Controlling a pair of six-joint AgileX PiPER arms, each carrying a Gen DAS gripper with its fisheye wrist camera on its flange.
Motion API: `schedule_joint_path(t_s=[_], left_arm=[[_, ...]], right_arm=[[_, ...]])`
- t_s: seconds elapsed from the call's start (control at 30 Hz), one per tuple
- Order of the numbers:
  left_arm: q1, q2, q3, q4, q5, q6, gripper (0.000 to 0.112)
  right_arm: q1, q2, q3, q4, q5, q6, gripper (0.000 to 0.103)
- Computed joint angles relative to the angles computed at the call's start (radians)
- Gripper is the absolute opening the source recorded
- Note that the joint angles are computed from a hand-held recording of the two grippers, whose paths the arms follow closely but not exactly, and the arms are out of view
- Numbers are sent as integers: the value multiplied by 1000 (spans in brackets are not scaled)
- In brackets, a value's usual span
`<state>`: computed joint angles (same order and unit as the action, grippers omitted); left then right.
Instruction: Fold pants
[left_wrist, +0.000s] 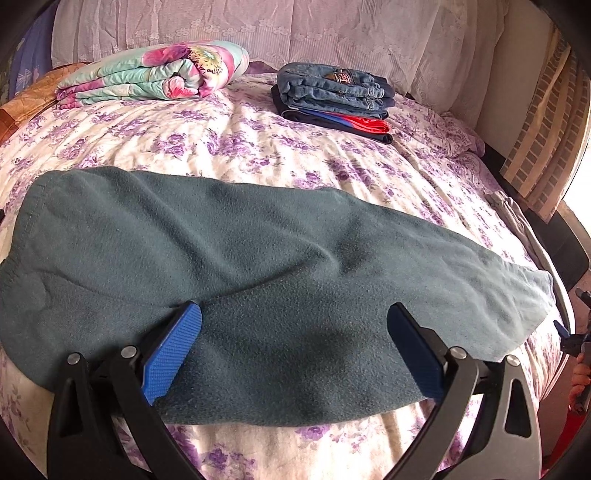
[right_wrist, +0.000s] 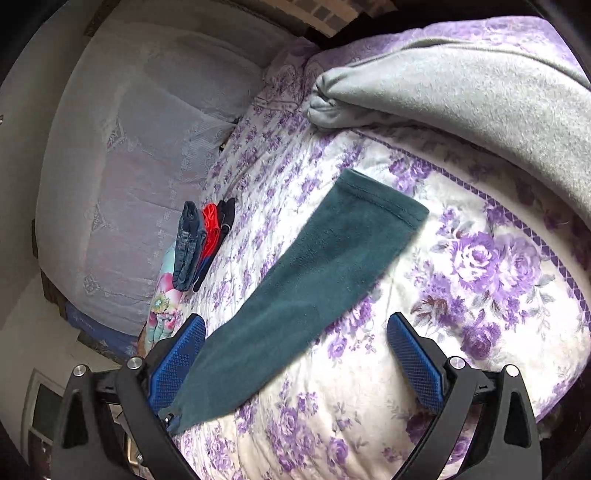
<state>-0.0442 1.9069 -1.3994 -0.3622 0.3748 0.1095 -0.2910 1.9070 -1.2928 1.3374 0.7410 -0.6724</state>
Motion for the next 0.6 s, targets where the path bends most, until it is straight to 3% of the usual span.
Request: schedule_joint_path(t_s=[0.1, 0.17, 0.23, 0.33, 0.43, 0.5, 0.57, 0.6], left_arm=[[5, -3, 7, -44, -3, 42, 98], [10, -9, 17, -82, -8, 79, 98], [17, -16, 32, -142, -15, 135, 98], [30, -26, 53, -242, -23, 226, 98], [35, -26, 55, -272, -20, 255, 98], [34, -26, 54, -267, -20, 252, 98], [35, -26, 54, -263, -19, 247, 98], [33, -27, 55, -256, -20, 241, 98]], right_arm=[[18, 59, -129, -131, 2, 148, 100], [26, 129, -269, -268, 57, 285, 100], [22, 169, -346, -296, 87, 341, 100], [4, 208, -365, -177, 67, 280, 100], [10, 177, -263, 13, -21, 62, 100], [40, 150, -224, 2, -82, -18, 97], [68, 126, -186, -32, -154, -63, 79], [67, 131, -180, -23, -158, -85, 52]])
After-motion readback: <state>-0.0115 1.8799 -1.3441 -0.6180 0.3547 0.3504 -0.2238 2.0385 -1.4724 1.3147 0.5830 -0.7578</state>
